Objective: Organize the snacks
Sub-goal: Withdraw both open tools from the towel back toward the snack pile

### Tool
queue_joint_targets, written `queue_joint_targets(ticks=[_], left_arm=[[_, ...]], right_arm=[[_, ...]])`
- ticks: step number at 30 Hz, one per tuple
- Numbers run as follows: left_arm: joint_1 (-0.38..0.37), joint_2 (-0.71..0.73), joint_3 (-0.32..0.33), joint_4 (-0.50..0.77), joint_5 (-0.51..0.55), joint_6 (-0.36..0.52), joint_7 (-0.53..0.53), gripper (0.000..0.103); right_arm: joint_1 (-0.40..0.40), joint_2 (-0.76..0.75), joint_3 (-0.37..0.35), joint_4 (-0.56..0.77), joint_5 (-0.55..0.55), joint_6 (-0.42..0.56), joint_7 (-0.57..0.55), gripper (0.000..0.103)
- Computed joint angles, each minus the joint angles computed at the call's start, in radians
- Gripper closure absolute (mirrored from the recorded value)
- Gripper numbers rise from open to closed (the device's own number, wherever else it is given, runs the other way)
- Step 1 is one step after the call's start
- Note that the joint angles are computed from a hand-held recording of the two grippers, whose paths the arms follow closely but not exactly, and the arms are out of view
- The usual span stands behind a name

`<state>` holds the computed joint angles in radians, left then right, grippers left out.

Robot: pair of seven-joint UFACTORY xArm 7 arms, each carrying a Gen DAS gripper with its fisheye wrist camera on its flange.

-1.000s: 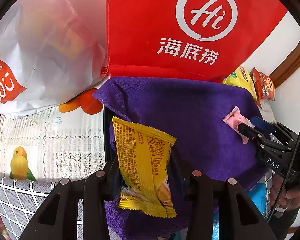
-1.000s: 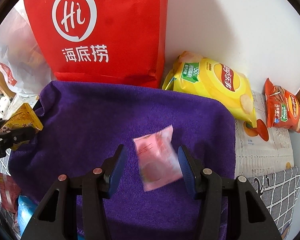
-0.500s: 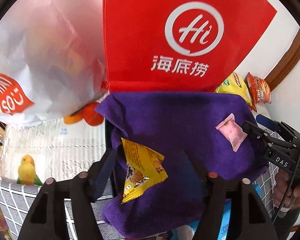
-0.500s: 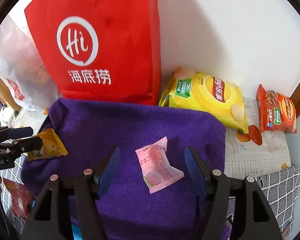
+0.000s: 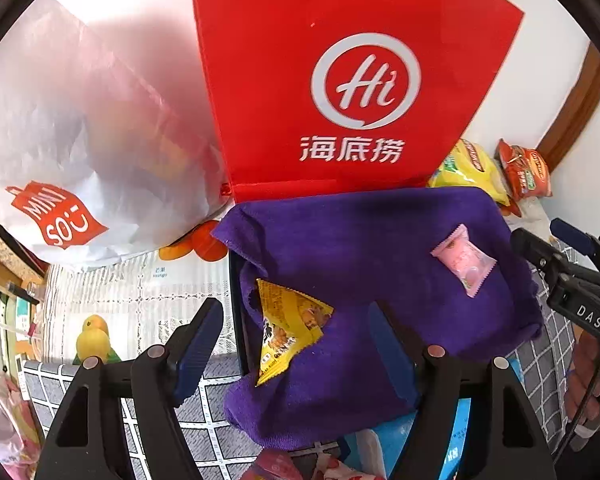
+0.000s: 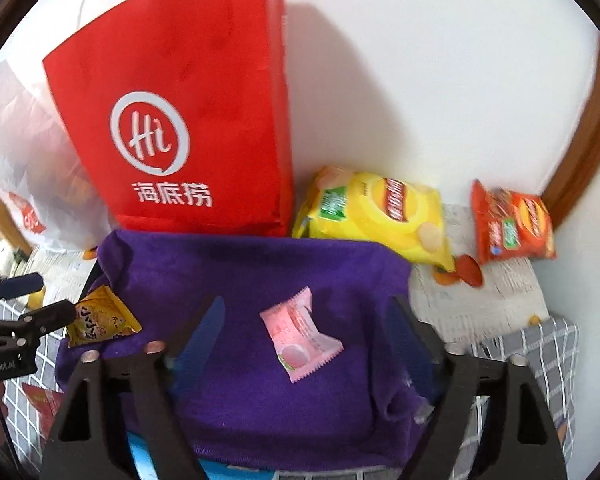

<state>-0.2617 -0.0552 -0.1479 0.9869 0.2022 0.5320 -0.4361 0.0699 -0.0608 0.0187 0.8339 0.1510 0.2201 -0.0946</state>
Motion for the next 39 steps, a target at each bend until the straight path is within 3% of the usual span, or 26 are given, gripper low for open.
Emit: queue_joint_targets(ticks=[4,7,12,17,21,24,32,39], left_arm=[[-0.002,-0.034,-0.003,-0.012,-0.001,-0.001,0.001,0.03],[-0.007,-0.065,-0.007,-0.028,-0.027,-0.016,0.017,0.03],[-0.014,-0.124,-0.013,-0.058,-0.086,-0.042,0.047,0.03],[-0.017,-0.185,-0.025,-0.087,-0.103,-0.054,0.049,0.03],[-0.014,-0.23,-0.036,-0.103,-0.112,-0.057,0.045,0.03],[-0.007,-0.258,-0.047,-0.108,-0.105,-0.044,0.025,0.03],[-0.003,-0.367,-0.082,-0.167,-0.071,0.011,-0.008,0.03],[-0.045,-0.489,-0.067,-0.287,-0.135,0.01,0.005,0.03]], right_arm=[[-0.002,-0.058,-0.003,-0.056,-0.019,-0.013,-0.002,0.017],[-0.035,-0.12,0.014,-0.105,-0.101,-0.014,0.069,0.017],[0.016,-0.198,-0.048,-0.137,-0.011,0.069,-0.018,0.017],[-0.02,-0.322,-0.027,-0.228,-0.053,0.082,0.021,0.017],[0.024,-0.419,-0.08,-0.29,-0.015,0.118,-0.037,0.017],[0.11,-0.499,-0.173,-0.327,0.086,0.17,-0.144,0.017],[0.07,-0.632,-0.142,-0.407,0.135,0.184,-0.126,0.017],[0.063,-0.734,-0.128,-0.482,0.119,0.179,-0.093,0.017]])
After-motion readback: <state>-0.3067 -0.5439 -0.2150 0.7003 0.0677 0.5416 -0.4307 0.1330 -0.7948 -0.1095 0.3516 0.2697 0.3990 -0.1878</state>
